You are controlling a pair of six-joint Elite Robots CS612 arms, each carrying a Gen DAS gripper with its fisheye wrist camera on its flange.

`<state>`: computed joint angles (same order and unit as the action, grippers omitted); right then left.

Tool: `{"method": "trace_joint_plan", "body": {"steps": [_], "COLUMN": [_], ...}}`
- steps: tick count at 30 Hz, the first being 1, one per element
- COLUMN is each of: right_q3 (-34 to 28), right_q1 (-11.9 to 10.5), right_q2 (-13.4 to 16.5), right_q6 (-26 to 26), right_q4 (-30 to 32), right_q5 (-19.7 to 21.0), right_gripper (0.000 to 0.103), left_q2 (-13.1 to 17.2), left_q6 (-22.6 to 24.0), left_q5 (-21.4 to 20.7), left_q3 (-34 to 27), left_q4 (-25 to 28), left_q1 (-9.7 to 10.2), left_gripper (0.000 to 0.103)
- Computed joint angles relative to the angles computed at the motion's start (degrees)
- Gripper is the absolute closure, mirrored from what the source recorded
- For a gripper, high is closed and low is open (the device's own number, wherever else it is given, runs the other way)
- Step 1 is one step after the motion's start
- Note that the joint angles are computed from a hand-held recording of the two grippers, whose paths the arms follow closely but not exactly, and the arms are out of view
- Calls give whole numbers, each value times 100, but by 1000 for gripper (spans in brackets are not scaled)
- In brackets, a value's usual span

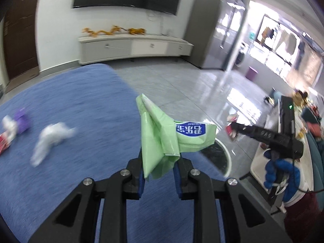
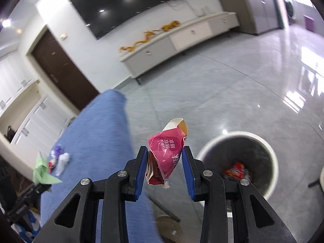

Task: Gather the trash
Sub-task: 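Carry both items over the bin and open both tools to release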

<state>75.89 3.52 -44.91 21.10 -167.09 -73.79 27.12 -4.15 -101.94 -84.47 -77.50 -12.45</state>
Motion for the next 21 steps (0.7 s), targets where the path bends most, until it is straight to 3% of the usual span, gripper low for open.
{"method": "trace_joint_plan", "body": {"steps": [6, 15, 17, 19, 21], "right_q3": [184, 195, 172, 178, 192], "right_q1": [-222, -453, -481, -513, -538], "right_q2": [81, 284, 320, 341, 357], "right_q6": [292, 707, 785, 881, 961], "right_q4": [65, 140, 163, 159, 172], "right_q5": [-19, 49, 17, -21, -46], "right_gripper": [68, 64, 63, 62, 57], "left_q2": [-324, -659, -750, -783, -804], "left_q6": [435, 537, 500, 416, 335], "left_q5": [1, -124, -196, -275, -361], "left_q3": [827, 1815, 2054, 2179, 2265], "left_q4": [-5, -202, -272, -328, -343], "left_q1": [-348, -679, -717, -743, -755], "left_gripper": [81, 78, 70, 52, 47]}}
